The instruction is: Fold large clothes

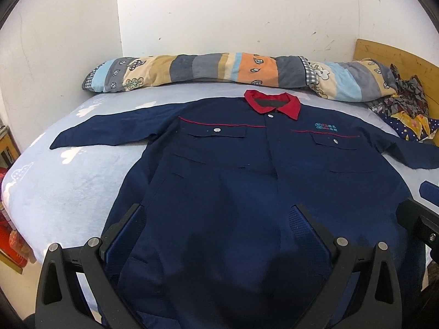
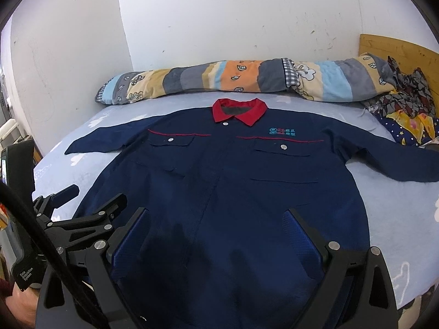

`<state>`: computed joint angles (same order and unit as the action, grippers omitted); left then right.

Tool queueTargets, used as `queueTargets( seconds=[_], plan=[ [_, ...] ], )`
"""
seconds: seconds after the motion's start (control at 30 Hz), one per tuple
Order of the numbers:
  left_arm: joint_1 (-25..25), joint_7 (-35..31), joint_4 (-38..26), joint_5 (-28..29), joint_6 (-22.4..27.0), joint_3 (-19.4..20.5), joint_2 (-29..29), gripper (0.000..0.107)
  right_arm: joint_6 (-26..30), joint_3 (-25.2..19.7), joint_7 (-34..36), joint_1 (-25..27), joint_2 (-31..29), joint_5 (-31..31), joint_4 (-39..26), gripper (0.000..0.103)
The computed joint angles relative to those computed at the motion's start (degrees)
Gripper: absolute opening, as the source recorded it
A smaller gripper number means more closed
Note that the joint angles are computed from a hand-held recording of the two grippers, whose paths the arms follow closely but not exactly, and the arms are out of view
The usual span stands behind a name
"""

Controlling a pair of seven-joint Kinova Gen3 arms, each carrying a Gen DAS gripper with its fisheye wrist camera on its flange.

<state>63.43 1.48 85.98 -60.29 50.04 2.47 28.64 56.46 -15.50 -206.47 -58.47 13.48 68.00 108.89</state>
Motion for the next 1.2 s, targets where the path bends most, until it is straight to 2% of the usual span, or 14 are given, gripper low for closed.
queueTargets(
  seconds=[0.33,0.67,1.2],
  plan=[
    [2.3,4.1,1.1,-5.7,3.3,-0.7,0.7,0.103,0.2,0.1,-1.5,-0.2,0.1,0.2,0.4,0.099],
    [1.3,2.4,0.5,-4.6,4.3,1.3,0.3,0.103,-0.1,-0.3,-2.4,0.5,-0.5,0.3,1.4,0.099],
    [1.2,1.0,0.1,-3.8,4.6,1.2,0.0,0.103,0.3,-0.2,-2.0,0.3,-0.1,0.1,1.1,0.099]
  ],
)
